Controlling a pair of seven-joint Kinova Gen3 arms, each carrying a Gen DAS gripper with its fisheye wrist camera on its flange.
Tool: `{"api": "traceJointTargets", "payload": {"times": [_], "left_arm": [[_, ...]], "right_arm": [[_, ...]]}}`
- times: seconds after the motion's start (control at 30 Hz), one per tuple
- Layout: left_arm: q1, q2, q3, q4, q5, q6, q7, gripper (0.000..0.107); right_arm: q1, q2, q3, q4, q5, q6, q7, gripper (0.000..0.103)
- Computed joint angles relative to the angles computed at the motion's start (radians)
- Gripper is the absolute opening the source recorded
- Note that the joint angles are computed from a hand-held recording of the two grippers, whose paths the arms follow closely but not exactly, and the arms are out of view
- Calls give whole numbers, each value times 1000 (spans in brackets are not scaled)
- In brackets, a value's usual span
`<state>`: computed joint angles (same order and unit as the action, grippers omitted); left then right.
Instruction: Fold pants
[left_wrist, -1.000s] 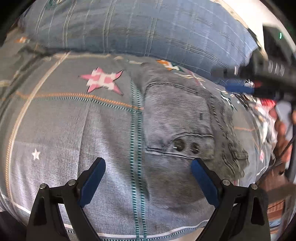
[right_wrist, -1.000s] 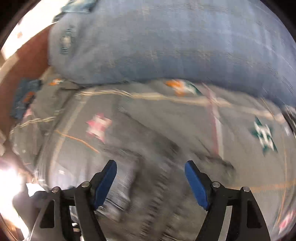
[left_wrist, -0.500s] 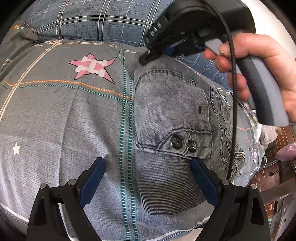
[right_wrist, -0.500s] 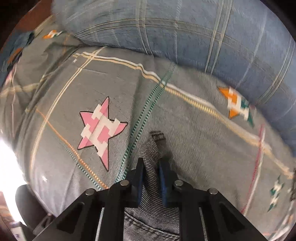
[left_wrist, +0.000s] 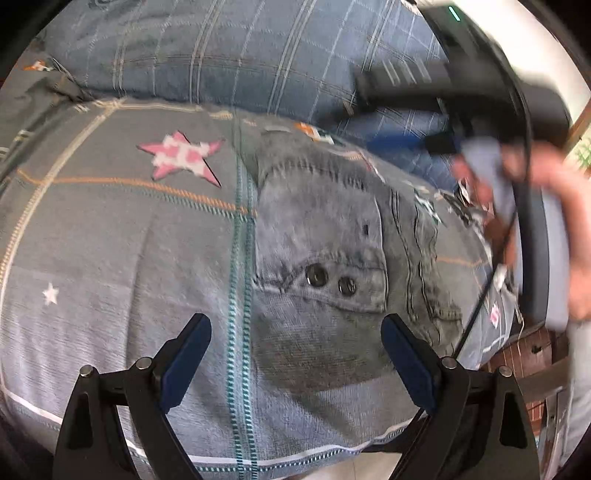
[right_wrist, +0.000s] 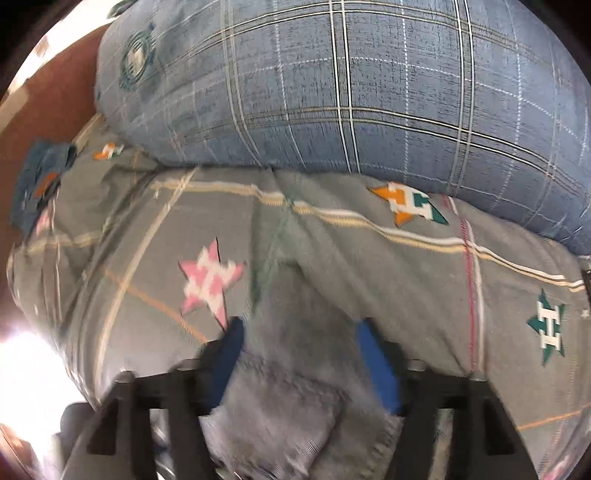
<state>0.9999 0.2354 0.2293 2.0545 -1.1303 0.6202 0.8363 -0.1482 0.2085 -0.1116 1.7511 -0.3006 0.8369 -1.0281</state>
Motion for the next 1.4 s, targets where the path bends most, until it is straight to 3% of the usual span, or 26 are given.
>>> {"api": "traceJointTargets", "payload": {"times": [0.07, 0.1, 0.13, 0.17, 0.2, 0.27, 0.3, 0.37, 0.4, 0.43, 0.53, 0.63, 0.67, 0.7, 0.73, 0.9, 0.97, 1.03, 1.1, 1.27, 1.4], "left_arm": [[-20, 13, 4, -10, 38, -9, -37, 93], [-24, 23, -7, -1, 51, -38, -46, 93], [-47, 27, -4, 3, 72, -68, -71, 93], [-53, 41, -15, 3, 82, -98, -80, 93], [-40, 42, -36, 8, 81, -117, -73, 93], [-26, 38, -55, 6, 91, -115, -98, 93], [-22, 38, -61, 6, 97, -119, -106, 93], [-12, 37, -77, 9, 94, -133, -103, 93], [-16, 46, -83, 0, 96, -135, -117, 93], [-19, 51, -86, -8, 103, -135, -139, 93], [-20, 76, -112, -32, 114, -155, -173, 93], [-12, 76, -127, -40, 139, -155, -211, 93], [-11, 79, -129, -46, 149, -152, -226, 93], [-8, 82, -133, -53, 157, -149, -236, 93], [-2, 85, -138, -59, 162, -142, -241, 93], [21, 104, -145, -90, 189, -111, -277, 94], [28, 113, -145, -105, 200, -101, -293, 94], [43, 120, -151, -113, 201, -92, -292, 94], [47, 117, -153, -113, 208, -100, -292, 93], [88, 96, -161, -114, 186, -74, -258, 93], [99, 73, -139, -116, 147, -17, -202, 93]], "right_arm": [[-21, 20, 17, 7, 65, 6, -37, 70], [-28, 31, 24, 23, 106, -8, -58, 60], [-24, 46, 12, 28, 147, -18, -82, 30], [-1, 52, -15, 28, 178, -25, -122, 23], [40, 54, -59, 19, 194, -23, -152, 18], [109, 46, -132, 3, 189, -17, -167, 18], [116, 40, -142, -7, 179, -10, -160, 20], [93, 47, -121, -47, 132, 26, -124, 37], [57, 51, -99, -61, 124, 24, -122, 66], [11, 49, -72, -69, 133, 5, -127, 82], [-127, 101, -16, -133, 225, 0, -209, 83], [-212, 195, 14, -239, 269, 94, -262, 82], [-258, 222, 47, -261, 291, 112, -273, 78], [-285, 249, 73, -282, 296, 136, -278, 25], [-294, 265, 86, -290, 285, 144, -296, 14], [-382, 240, 260, -247, 132, 70, -267, 14], [-324, 212, 242, -216, 51, 30, -247, 23], [-232, 158, 187, -155, -30, -23, -215, 48], [-139, 90, 165, -98, -112, -41, -135, 60], [93, 17, 166, -23, -309, 128, 68, 61], [263, 70, 146, 37, -360, 242, 220, 64]]}}
